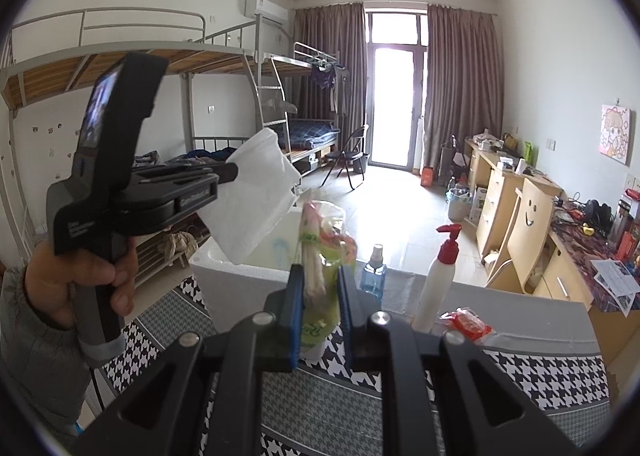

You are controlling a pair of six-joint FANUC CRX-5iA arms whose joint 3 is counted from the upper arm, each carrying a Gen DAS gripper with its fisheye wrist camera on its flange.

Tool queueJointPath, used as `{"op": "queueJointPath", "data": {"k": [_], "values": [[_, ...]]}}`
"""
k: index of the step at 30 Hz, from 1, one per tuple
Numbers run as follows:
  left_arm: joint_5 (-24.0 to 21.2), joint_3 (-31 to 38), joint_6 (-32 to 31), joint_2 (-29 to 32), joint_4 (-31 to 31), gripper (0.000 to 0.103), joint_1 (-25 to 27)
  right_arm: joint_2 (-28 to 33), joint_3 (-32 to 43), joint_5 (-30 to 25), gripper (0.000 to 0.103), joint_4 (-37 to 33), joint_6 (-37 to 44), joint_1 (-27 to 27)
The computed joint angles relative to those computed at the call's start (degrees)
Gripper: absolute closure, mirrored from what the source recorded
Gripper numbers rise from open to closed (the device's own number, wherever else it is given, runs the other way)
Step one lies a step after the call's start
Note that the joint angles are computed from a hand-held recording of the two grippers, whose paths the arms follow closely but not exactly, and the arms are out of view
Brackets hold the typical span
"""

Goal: Organize soft objects
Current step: 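Open the left gripper to drop the white tissue into the box, then lower the plastic bag into the box with the right gripper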

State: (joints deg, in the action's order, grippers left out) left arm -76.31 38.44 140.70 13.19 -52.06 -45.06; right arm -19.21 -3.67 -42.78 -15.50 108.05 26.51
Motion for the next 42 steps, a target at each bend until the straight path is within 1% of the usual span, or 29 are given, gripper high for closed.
{"op": "queueJointPath", "data": {"k": [6,15,16,17,18,19,20,22,24,26,29,37,39,42], "values": [[0.5,-0.1,-0.5,0.3,2.4,0.099,2.2,0.3,-0.3,0.4,0.083,1.8,-1.7,0.9],[2.0,-1.5,-2.9,0.3,9.8,0.098,6.9,0.7,-1.0,0.9,0.083,5.6,-4.9,2.7],[1.8,-1.6,-3.0,0.5,10.1,0.090,7.1,0.8,-1.0,1.0,0.083,5.6,-4.9,2.7],[1.4,-1.4,-3.3,0.7,10.7,0.068,7.4,0.9,-1.0,1.0,0.083,5.7,-5.0,2.8],[1.2,-1.6,-3.7,0.8,11.8,0.054,8.0,0.9,-1.1,1.1,0.083,6.2,-5.5,3.0],[1.8,-2.4,-3.6,0.5,12.7,0.029,8.5,0.8,-1.2,1.1,0.083,6.5,-5.9,3.2],[2.5,-3.1,-3.1,0.1,12.7,0.020,8.5,0.9,-1.3,1.1,0.083,6.7,-6.0,3.2],[1.8,-3.4,-2.5,-0.1,11.2,0.019,7.8,1.0,-1.3,1.2,0.083,7.0,-6.3,3.3],[2.1,-3.7,-2.4,-0.4,11.8,0.017,8.1,1.0,-1.2,1.0,0.083,6.8,-6.3,3.3],[1.3,-3.7,-1.2,-0.7,9.8,0.008,7.1,1.0,-1.3,1.1,0.083,7.2,-6.5,3.5],[0.2,-3.6,0.5,-1.1,5.8,0.002,5.1,1.3,-1.1,1.1,0.083,7.6,-7.0,3.8],[1.0,-5.9,2.6,-3.2,4.4,0.001,4.0,1.8,-0.8,1.5,0.083,8.2,-7.6,4.6],[0.6,-6.5,4.0,-3.8,3.2,0.001,3.2,1.9,-0.8,1.7,0.083,8.4,-7.6,4.8],[1.1,-7.6,4.1,-4.9,3.3,0.001,3.0,2.1,-0.7,2.0,0.083,8.3,-7.2,5.0]]}}
